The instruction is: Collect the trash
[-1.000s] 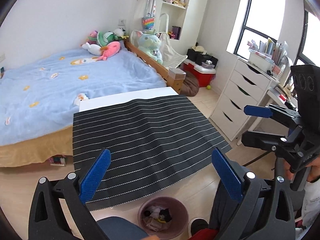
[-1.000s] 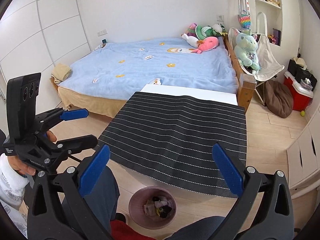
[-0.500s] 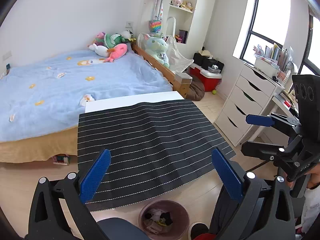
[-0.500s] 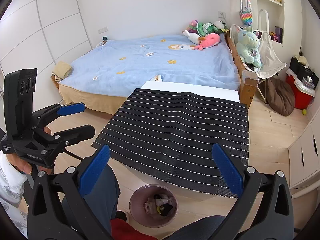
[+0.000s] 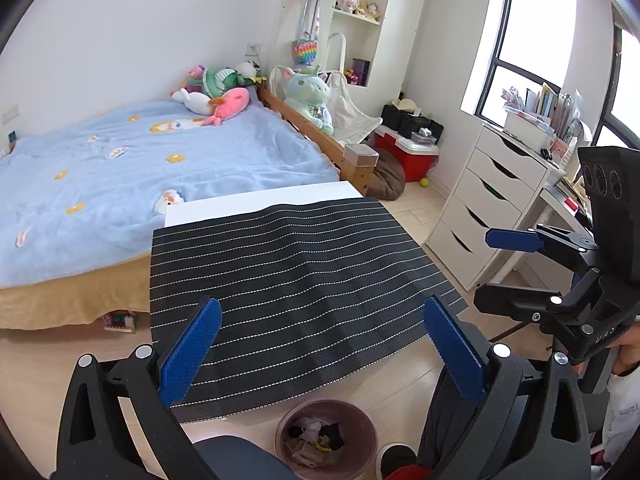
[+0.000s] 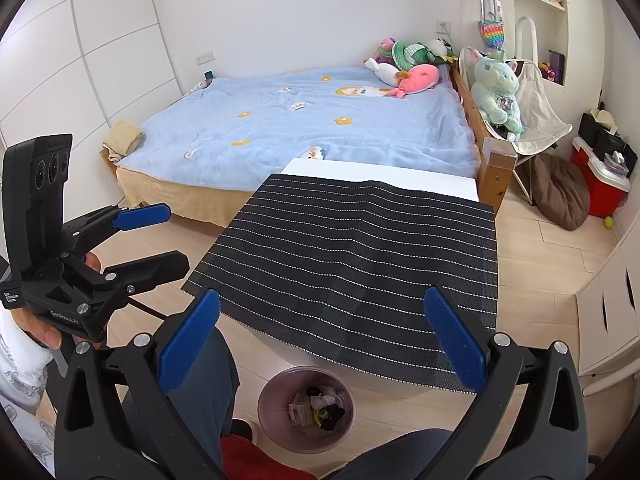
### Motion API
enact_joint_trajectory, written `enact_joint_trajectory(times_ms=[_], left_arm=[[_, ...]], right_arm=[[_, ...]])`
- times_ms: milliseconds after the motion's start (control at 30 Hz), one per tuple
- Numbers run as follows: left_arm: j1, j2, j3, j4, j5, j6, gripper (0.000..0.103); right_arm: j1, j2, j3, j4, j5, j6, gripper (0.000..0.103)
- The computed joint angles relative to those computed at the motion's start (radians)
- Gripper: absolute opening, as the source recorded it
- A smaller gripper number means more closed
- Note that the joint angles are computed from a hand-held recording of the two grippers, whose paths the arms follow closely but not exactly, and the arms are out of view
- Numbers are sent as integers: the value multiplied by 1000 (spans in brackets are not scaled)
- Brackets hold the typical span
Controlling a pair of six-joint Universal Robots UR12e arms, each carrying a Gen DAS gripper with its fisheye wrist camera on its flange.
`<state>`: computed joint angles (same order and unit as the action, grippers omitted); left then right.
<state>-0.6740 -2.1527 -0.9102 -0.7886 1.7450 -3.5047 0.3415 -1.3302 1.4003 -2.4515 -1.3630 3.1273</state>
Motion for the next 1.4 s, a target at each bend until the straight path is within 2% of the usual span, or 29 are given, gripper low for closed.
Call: enact_joint_trajectory(times_ms=[1400], left_arm=[[-4,-5,-1,3,-19,-3,97]], right_arm=[[-3,-9,17,-1,-8,-2,100]])
